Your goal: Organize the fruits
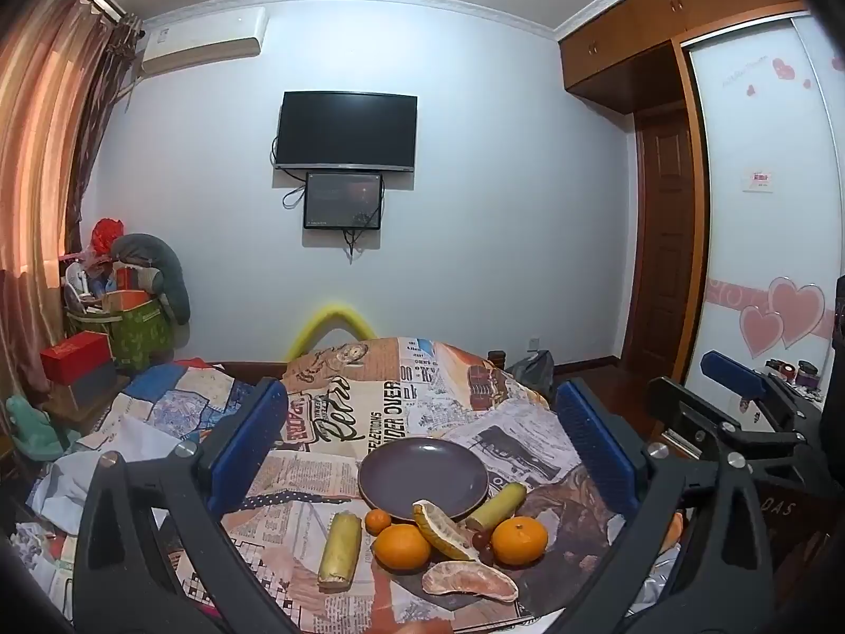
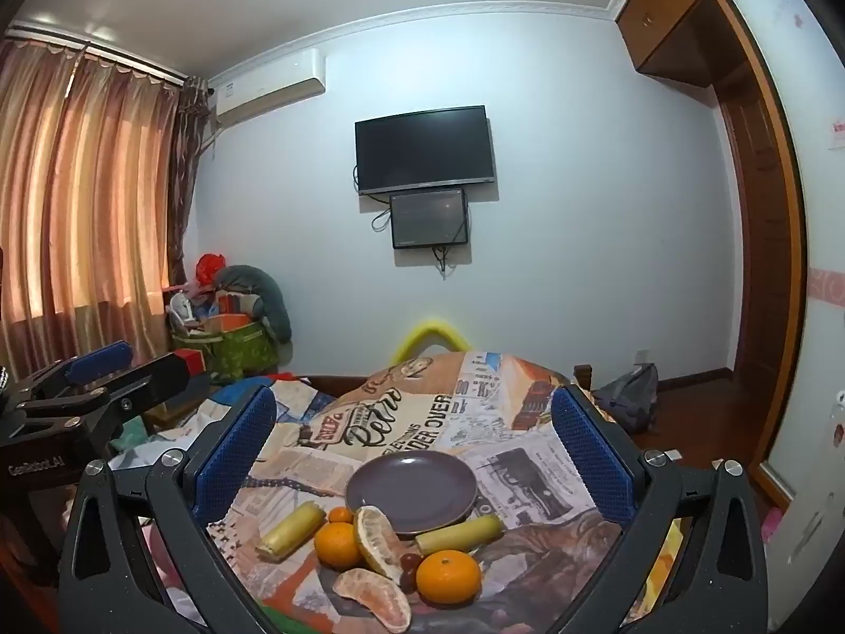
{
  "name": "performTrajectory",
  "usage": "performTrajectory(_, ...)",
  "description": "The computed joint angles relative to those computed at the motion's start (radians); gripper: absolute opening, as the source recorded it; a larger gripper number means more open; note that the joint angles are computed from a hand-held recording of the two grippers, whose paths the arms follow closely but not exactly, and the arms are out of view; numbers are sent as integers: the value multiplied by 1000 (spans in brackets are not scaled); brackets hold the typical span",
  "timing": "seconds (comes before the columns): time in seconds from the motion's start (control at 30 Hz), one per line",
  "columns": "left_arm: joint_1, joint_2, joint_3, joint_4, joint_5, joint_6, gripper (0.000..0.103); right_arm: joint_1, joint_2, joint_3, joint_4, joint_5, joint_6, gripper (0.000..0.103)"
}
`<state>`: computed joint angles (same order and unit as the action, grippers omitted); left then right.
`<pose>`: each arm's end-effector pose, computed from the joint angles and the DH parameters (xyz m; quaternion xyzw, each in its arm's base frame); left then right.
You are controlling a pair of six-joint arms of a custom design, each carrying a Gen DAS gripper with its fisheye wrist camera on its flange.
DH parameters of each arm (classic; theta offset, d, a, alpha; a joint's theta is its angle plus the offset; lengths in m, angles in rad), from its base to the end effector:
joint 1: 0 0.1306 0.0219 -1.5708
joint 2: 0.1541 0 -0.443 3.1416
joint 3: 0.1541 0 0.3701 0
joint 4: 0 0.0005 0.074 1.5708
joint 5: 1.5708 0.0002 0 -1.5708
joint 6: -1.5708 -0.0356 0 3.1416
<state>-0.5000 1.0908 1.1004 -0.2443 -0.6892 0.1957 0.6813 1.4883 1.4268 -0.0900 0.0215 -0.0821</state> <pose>0.3167 -0.1478 0.5300 -0.0949 0.7621 0.0506 0.6385 0.4135 0.3336 0.5330 -0.2172 0.7268 0.2351 0.6077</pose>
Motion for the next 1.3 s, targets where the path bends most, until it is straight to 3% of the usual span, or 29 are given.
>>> performTrajectory(0.27, 7, 12, 35, -35, 27, 28, 103, 2, -1, -2, 2, 5, 9, 103)
performTrajectory(0.37, 28, -10, 2, -12, 60, 26, 103, 3, -1, -2, 3, 4, 8, 103)
performTrajectory(1.3, 36, 0, 6, -30, 76, 44, 103, 4, -1, -3, 8, 2, -7, 103)
